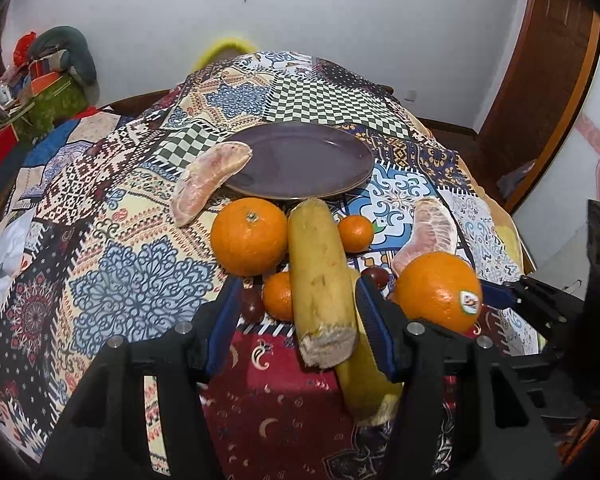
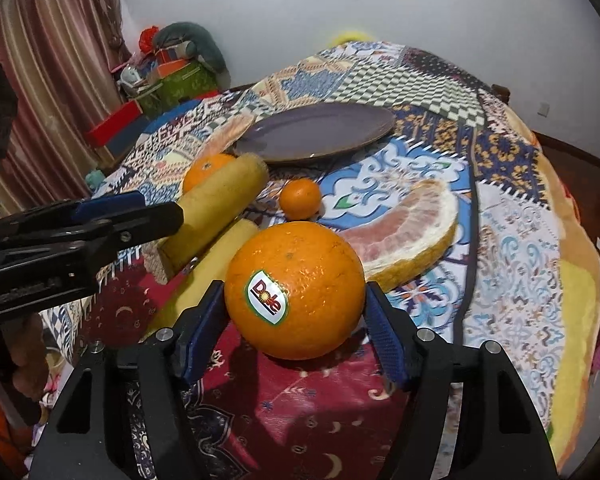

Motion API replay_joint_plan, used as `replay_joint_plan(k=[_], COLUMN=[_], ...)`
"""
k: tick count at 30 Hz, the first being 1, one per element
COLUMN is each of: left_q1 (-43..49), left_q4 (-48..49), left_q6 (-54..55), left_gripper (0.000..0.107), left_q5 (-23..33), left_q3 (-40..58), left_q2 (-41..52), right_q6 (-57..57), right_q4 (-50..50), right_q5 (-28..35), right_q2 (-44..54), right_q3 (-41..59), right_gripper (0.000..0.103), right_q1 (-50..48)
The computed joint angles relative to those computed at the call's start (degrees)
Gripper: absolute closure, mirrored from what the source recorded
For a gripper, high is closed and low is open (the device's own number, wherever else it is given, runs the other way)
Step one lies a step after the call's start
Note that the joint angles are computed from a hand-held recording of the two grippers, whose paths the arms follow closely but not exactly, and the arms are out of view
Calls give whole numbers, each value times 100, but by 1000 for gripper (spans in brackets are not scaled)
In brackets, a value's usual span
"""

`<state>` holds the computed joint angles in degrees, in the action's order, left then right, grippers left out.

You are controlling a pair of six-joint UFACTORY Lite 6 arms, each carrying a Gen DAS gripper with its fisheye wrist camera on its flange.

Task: Organize fruits
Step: 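Move left tool toward yellow corn cob while right tool approaches Dole-sticker orange, then close left tool on yellow corn cob while right tool grips Dole orange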

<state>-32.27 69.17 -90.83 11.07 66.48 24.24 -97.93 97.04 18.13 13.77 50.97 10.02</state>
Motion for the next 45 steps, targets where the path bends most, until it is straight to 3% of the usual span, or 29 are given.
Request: replay_joint_plan(k=[12,15,20,31,45], left_q1=[35,91,143,116,167], left_q4=[-2003,-2602,-2882,-2985,-689], left_q6=[2147,2738,2980,3060,667], left_gripper=[53,63,69,70,70], left_q5=[185,197,78,116,-2], left_q3=[1324,1549,1685,1570,579], left_q2=[1186,1407,1537,1381,16], right_q6=[8,-51,39,315,575], right_q4=[52,115,70,-134,-385], right_q5=[155,131,126,19,-317], right_q2=[-343,-310,-139,-330,-669], right_q3=[-42,-15,68,-1,482], right_gripper=[38,38,38,38,38], right_q1=[-569,-603,-653,-590,-259])
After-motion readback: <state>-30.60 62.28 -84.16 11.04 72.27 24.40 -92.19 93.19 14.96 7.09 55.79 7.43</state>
